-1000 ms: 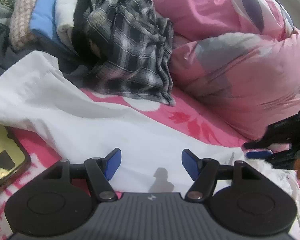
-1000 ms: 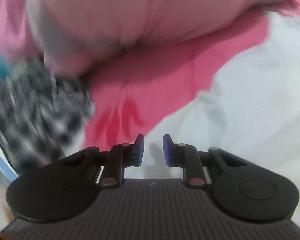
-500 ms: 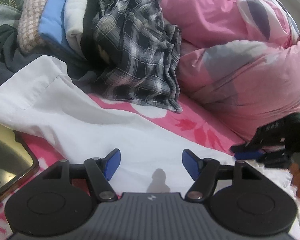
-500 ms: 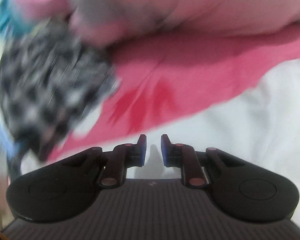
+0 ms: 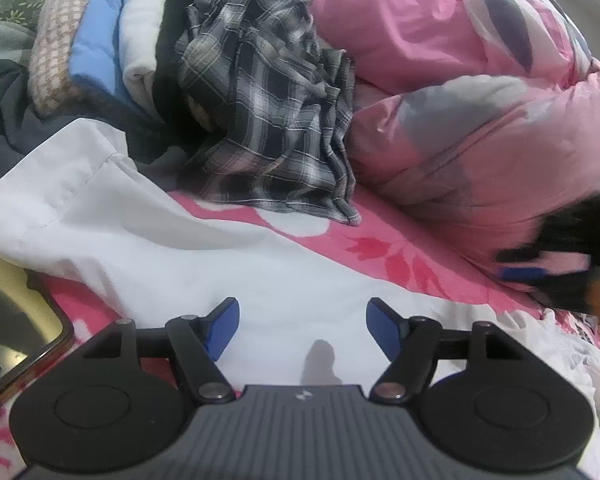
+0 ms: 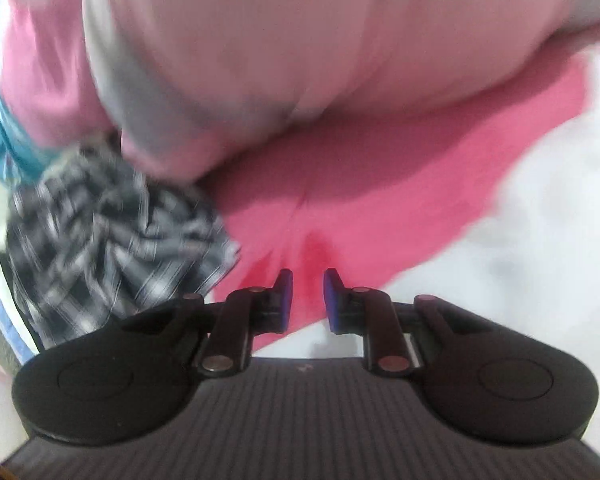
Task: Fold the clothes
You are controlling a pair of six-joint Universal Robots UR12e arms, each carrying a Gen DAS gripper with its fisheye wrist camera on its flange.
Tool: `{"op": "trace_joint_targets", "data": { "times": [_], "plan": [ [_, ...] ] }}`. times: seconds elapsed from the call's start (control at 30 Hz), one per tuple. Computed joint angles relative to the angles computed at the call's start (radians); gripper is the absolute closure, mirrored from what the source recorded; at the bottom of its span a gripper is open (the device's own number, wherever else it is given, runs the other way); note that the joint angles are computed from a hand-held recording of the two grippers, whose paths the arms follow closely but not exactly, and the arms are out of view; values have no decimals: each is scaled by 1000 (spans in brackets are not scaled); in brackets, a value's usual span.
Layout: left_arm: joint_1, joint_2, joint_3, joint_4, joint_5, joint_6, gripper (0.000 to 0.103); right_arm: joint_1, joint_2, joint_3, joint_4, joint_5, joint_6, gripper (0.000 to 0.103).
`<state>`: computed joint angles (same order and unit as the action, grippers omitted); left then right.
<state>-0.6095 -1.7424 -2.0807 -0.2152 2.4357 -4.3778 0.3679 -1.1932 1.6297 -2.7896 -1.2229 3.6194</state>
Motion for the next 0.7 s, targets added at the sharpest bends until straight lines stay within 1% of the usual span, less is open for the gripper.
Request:
{"op": "trace_joint_targets", "data": {
  "times": [0.1, 0.13, 0.2, 0.27, 0.33, 0.4, 0.43, 0.53, 0.6, 0.63, 0.7],
  "plan": [
    [-1, -5, 5, -2, -5, 8, 31, -28, -43, 36, 17, -100, -27, 86],
    [-1, -7, 6, -3, -4, 11, 31, -33, -45, 36, 39, -122, -30, 86],
    [-3, -9, 8, -7, 1, 17, 31, -43, -39, 31, 93, -142, -36, 86],
    [-3, -10, 9, -8, 1, 18, 31, -42, -14, 9, 146, -141, -49, 86],
    [-3, -11, 9, -8, 1, 18, 31, -34, 24, -24, 185, -142, -56, 88],
    [-4, -11, 9, -8, 0, 19, 31, -28, 64, -60, 203, -155, -53, 88],
    [-4, -11, 8, -9, 0, 20, 31, -26, 83, -76, 195, -166, -44, 88],
    [-5, -12, 8, -9, -1, 21, 31, -31, 117, -92, 79, -174, 8, 88],
    [-5, -12, 8, -9, -2, 22, 31, -31, 121, -89, 14, -215, 44, 88],
    [-5, -12, 8, -9, -2, 22, 31, -32, 116, -86, 2, -218, 52, 88],
    [-6, -12, 8, -12, 0, 18, 31, -37, 96, -73, 9, -173, 47, 88]
  ]
}}
